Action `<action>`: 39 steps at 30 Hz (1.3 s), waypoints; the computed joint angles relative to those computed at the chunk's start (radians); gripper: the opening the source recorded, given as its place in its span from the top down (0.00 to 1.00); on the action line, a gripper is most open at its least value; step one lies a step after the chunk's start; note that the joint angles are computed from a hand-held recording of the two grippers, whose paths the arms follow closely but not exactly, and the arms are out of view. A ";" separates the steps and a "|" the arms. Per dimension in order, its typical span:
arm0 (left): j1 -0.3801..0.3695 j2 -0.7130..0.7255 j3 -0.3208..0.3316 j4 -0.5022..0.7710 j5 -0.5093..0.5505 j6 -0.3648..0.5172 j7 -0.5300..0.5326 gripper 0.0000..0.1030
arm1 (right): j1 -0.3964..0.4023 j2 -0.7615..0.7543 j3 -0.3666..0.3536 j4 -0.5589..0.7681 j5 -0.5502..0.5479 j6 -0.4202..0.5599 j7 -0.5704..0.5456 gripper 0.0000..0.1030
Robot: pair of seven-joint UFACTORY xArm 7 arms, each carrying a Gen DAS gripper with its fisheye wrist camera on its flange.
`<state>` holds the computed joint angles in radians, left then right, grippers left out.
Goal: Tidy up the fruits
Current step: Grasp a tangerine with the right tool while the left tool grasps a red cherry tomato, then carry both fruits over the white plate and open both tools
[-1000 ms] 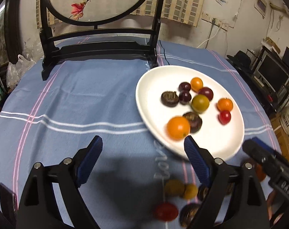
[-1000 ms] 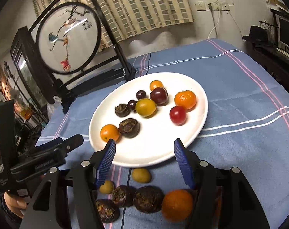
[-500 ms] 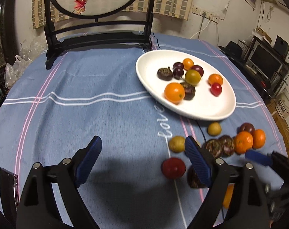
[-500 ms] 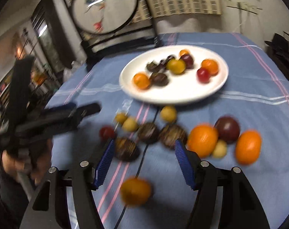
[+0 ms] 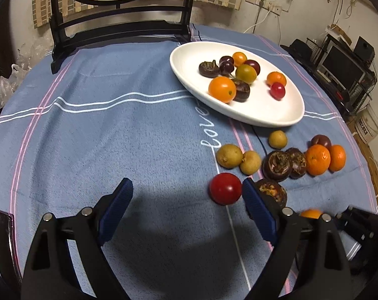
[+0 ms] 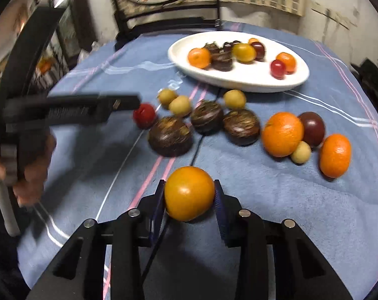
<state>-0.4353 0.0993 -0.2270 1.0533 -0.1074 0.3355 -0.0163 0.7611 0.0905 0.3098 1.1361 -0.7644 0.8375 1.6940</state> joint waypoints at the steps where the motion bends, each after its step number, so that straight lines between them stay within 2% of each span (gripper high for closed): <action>1: 0.000 0.001 -0.001 0.001 -0.002 0.002 0.005 0.16 | -0.005 -0.025 -0.006 -0.032 -0.011 -0.026 0.036 0.64; 5: 0.000 0.008 -0.012 0.010 -0.035 0.032 0.059 0.16 | -0.040 -0.070 -0.001 -0.111 -0.032 -0.122 0.125 0.64; 7: -0.014 0.017 -0.004 0.011 0.015 0.029 0.030 0.24 | -0.053 -0.078 0.006 -0.127 -0.042 -0.148 0.144 0.64; 8: -0.015 0.024 -0.006 0.016 0.011 0.036 0.040 0.30 | -0.057 -0.081 0.010 -0.131 -0.050 -0.153 0.152 0.64; 9: 0.017 0.036 -0.046 0.026 -0.036 0.050 0.086 0.38 | -0.060 -0.082 0.014 -0.133 -0.056 -0.156 0.157 0.63; 10: 0.011 0.046 -0.043 0.035 -0.040 0.056 0.095 0.40 | -0.063 -0.082 0.018 -0.132 -0.061 -0.156 0.161 0.63; 11: -0.036 0.045 -0.001 0.024 -0.003 0.022 0.081 0.47 | -0.065 -0.080 0.019 -0.129 -0.060 -0.157 0.156 0.63; 13: -0.069 0.049 0.023 0.012 0.135 -0.014 0.003 0.62 | -0.067 -0.075 0.022 -0.125 -0.061 -0.157 0.155 0.63; 14: -0.062 0.049 0.012 0.007 0.156 -0.027 0.001 0.70 | -0.067 -0.076 0.022 -0.126 -0.063 -0.157 0.158 0.63; 15: -0.073 0.046 0.022 0.001 0.202 -0.038 -0.028 0.70 | -0.068 -0.075 0.022 -0.123 -0.065 -0.157 0.158 0.63; 17: -0.071 0.041 0.022 -0.004 0.219 -0.047 -0.049 0.71 | -0.068 -0.078 0.023 -0.120 -0.075 -0.145 0.162 0.63; 21: -0.052 0.005 0.023 -0.018 0.209 -0.079 -0.088 0.71 | -0.068 -0.105 0.031 -0.109 -0.106 -0.096 0.181 0.64; 25: -0.029 -0.008 0.009 0.016 0.158 -0.080 -0.066 0.71 | -0.088 -0.136 0.039 -0.056 -0.136 0.006 0.138 0.64; 27: -0.022 0.015 0.003 0.074 0.127 -0.037 -0.038 0.71 | -0.107 -0.139 0.038 -0.028 -0.165 0.031 0.119 0.64; 30: -0.035 0.081 0.015 0.184 0.156 0.004 -0.073 0.71 | -0.134 -0.118 0.027 0.019 -0.203 0.070 0.099 0.64; 34: -0.066 0.200 0.045 0.353 0.199 0.077 -0.138 0.71 | -0.171 -0.071 -0.016 0.043 -0.200 0.019 0.101 0.64; 36: -0.088 0.259 0.072 0.433 0.237 0.106 -0.183 0.71 | -0.180 -0.037 -0.035 0.055 -0.178 -0.006 0.083 0.63; 39: -0.097 0.343 0.083 0.551 0.240 0.159 -0.209 0.71 | -0.191 0.004 -0.067 0.060 -0.131 -0.054 0.049 0.63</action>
